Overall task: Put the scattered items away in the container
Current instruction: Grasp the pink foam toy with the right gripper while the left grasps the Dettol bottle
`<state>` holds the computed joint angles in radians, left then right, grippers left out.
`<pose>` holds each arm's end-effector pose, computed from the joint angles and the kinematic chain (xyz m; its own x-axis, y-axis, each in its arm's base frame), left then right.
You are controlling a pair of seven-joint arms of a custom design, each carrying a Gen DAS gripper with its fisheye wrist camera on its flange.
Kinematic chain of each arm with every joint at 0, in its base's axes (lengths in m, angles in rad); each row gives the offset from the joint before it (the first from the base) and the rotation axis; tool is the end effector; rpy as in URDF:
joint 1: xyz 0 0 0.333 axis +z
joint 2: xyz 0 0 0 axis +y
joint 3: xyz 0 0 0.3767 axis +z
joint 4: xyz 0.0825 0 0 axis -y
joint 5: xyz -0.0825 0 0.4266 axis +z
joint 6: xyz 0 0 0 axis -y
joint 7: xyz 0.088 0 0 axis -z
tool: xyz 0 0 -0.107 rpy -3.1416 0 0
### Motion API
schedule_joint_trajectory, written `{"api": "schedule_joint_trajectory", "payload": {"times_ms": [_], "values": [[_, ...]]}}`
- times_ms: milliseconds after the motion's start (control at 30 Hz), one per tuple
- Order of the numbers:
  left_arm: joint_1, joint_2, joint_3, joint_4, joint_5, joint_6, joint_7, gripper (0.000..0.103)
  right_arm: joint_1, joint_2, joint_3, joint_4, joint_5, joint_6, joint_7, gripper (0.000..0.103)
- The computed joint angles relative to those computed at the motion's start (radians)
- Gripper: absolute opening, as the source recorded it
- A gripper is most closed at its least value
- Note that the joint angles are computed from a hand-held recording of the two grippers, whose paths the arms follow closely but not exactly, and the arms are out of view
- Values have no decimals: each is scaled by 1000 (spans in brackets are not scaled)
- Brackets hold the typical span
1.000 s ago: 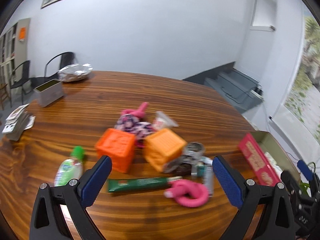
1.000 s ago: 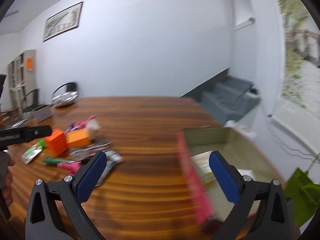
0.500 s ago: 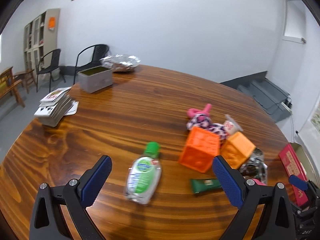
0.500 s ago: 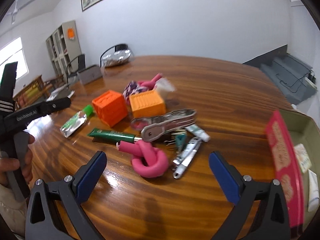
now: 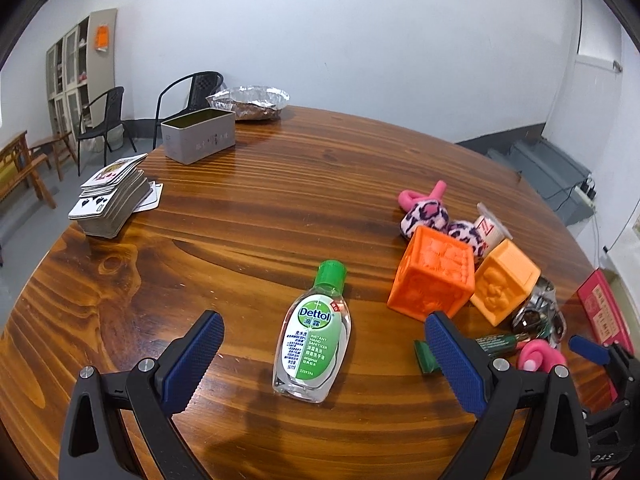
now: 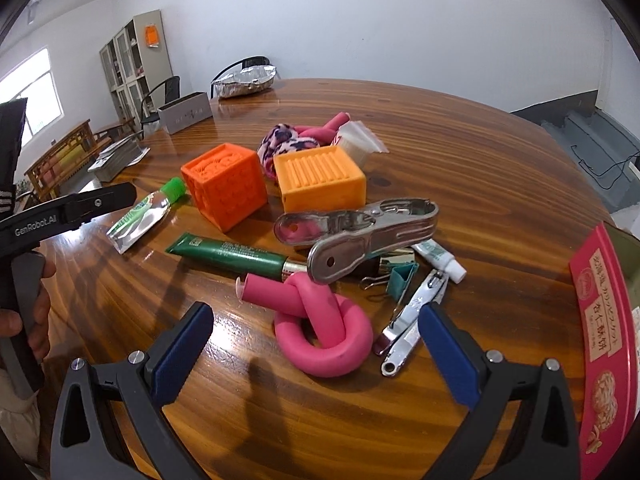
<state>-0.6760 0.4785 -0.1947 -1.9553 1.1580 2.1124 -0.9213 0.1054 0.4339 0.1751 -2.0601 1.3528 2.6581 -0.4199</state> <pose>0.4611 -0.4709 0.2493 0.6873 -0.7072 0.1658 -0.4126 -0.5679 -0.7122 0.6267 0.1478 0.2471 0.8712 -0.4893 -0.0402 -0.3812 -0.6225 -0.6835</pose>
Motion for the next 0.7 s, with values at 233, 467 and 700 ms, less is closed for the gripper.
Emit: {"api": "schedule_joint_trajectory", "payload": {"times_ms": [233, 467, 700], "values": [[31, 19, 6, 0, -15, 56, 72, 102, -4, -6, 0, -9, 15, -7, -26, 102], [68, 32, 21, -9, -79, 141, 141, 57, 1, -21, -1, -29, 52, -9, -80, 102], [25, 6, 36, -27, -22, 117, 63, 46, 18, -20, -13, -30, 81, 8, -96, 86]]}}
